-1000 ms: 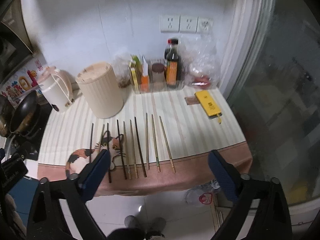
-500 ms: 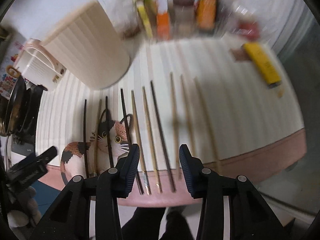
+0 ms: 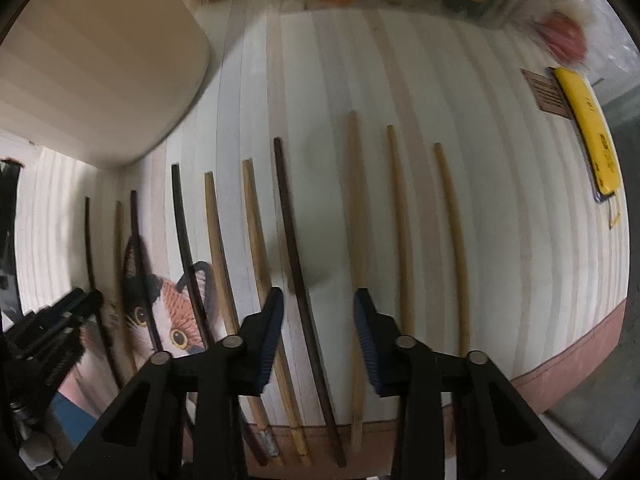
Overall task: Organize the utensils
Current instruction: 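Grasp a black chopstick with the left tool while the right tool grasps another black chopstick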
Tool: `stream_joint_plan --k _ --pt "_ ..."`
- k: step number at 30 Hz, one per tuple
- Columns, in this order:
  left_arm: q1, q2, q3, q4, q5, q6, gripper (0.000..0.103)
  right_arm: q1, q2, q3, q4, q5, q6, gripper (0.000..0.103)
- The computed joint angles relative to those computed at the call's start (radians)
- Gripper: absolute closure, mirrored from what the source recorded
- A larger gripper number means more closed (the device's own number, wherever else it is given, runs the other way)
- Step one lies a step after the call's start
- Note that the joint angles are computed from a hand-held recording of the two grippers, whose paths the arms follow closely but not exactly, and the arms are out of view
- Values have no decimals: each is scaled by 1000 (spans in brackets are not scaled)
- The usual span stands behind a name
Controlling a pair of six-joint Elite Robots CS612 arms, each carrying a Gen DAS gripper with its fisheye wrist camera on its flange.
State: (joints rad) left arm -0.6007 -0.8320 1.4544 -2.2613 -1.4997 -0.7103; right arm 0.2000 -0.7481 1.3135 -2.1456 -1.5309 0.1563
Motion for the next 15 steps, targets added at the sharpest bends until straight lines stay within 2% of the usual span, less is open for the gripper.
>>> stream_joint_plan --k 1,2,3,4,6,10,15 --pt "1 0 -7 25 -4 7 99 5 8 -13 24 -15 -9 81" --pt "1 -1 -6 22 -7 8 99 9 14 -21 40 -21 -17 83" --pt "1 -3 -2 16 -10 6 99 12 15 -22 39 -29 -22 94" --pt "2 -4 1 13 -14 3 99 20 16 -26 49 -68 -18 97" --pt "12 -12 8 16 -38 -8 99 19 14 -27 67 -70 20 97" --pt "40 -35 29 0 -108 -31 99 5 1 -21 128 -11 97 97" --pt "65 -40 31 1 -149 9 97 10 7 -52 194 -14 117 97"
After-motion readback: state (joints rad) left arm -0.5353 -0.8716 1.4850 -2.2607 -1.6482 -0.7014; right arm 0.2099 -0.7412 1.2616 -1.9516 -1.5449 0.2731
